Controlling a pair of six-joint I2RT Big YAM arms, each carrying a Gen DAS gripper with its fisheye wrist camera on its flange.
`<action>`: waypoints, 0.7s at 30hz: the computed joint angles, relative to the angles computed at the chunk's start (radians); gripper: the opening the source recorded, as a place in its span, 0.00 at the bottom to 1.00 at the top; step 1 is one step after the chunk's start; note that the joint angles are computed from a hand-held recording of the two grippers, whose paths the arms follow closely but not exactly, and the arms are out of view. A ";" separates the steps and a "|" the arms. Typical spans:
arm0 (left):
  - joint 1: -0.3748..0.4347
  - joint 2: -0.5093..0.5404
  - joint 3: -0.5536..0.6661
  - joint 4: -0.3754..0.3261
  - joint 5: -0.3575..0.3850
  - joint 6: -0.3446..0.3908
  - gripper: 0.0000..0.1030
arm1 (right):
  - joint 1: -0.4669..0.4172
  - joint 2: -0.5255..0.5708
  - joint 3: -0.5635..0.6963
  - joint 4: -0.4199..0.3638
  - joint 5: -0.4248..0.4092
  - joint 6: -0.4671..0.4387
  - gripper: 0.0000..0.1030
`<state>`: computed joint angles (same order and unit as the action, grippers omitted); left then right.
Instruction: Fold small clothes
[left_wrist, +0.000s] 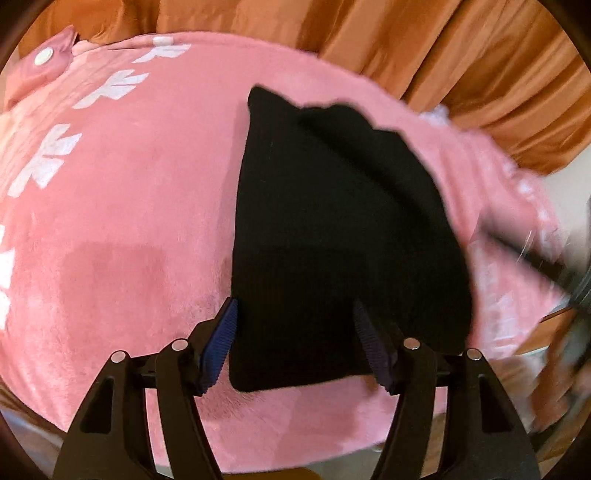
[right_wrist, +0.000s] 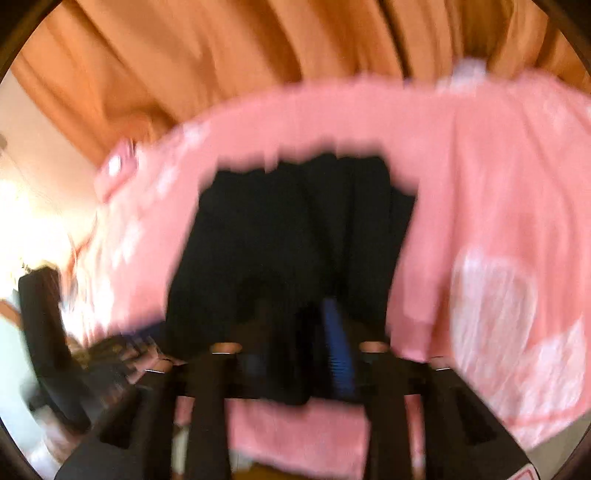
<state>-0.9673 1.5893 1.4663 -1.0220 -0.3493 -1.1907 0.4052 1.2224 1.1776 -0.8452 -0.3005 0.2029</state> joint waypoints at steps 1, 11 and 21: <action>0.004 0.002 -0.004 -0.009 0.008 -0.007 0.60 | 0.007 0.034 0.029 0.033 0.006 0.002 0.54; 0.016 0.011 -0.010 0.000 0.032 0.006 0.61 | 0.019 0.232 0.181 0.123 -0.117 0.076 0.03; 0.019 0.040 0.015 0.002 0.022 0.045 0.67 | -0.081 0.107 -0.032 0.196 -0.037 0.198 0.32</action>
<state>-0.9480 1.6292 1.4814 -1.0204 -0.3275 -1.1460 0.3241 1.3297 1.1461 -0.6490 -0.3379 0.4011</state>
